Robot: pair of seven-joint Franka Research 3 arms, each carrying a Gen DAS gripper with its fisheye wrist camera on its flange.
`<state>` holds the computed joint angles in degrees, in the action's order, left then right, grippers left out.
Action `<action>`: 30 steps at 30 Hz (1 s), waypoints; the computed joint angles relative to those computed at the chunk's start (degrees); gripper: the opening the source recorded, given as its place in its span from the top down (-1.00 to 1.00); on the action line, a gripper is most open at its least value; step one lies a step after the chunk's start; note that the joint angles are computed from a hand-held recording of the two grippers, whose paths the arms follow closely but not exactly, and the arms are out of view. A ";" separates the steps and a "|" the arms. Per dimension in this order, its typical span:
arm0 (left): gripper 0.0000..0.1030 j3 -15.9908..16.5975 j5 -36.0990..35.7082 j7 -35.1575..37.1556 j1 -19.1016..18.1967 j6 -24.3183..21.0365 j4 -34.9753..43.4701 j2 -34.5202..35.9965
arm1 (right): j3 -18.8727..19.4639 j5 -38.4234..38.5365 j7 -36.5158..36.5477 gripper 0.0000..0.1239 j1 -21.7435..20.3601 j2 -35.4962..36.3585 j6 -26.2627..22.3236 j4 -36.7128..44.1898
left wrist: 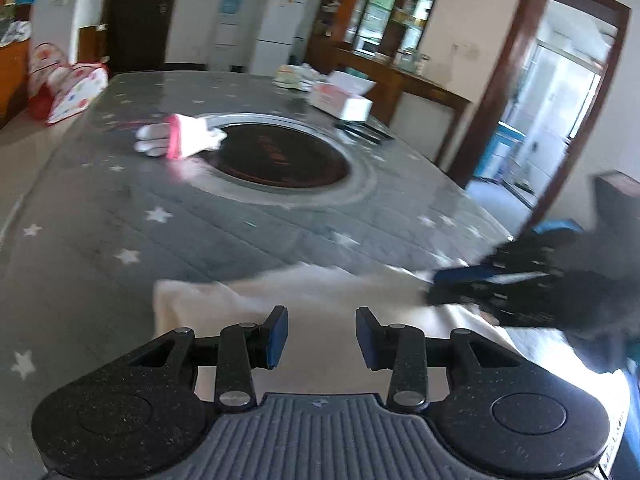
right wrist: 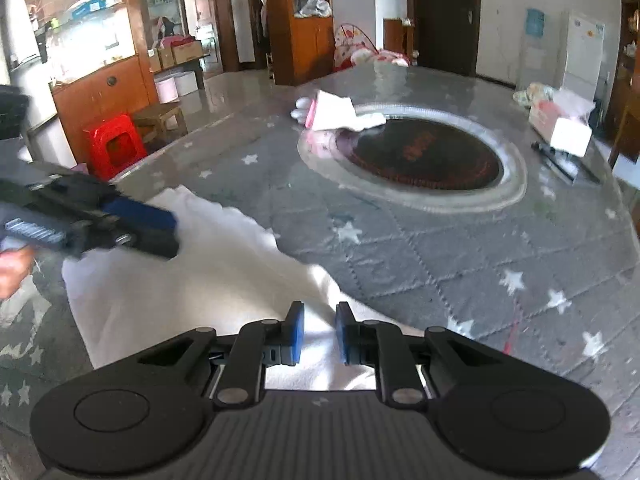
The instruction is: Fold clothes
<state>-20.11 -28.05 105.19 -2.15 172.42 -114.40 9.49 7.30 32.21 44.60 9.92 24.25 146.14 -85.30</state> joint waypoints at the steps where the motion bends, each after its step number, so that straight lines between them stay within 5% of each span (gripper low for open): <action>1: 0.21 1.06 1.43 -1.80 -0.48 -0.07 0.35 0.43 | 0.35 0.47 -0.84 0.74 -0.25 -0.59 0.05 -0.50; 10: 0.19 0.30 2.58 -3.91 0.64 2.05 -0.79 0.89 | 2.37 6.23 -11.75 0.72 -0.11 -4.94 -2.25 -5.02; 16: 0.19 -0.08 5.40 -5.14 -0.07 2.81 -2.87 -1.73 | 1.17 4.30 -12.18 0.68 2.00 -4.90 -1.31 -6.25; 23: 0.19 -3.66 -9.30 11.01 -1.07 3.45 -5.37 -5.32 | 0.49 6.66 -15.95 0.67 1.71 -11.62 -1.10 -13.52; 30: 0.19 -0.60 -11.93 13.99 -6.25 2.21 -5.09 -4.43 | -1.90 7.78 -15.36 0.61 2.04 -17.11 -1.12 -20.78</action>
<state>-20.70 -39.98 119.18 -8.40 174.62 -119.50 5.06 5.40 39.99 29.24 11.96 7.15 145.02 -106.08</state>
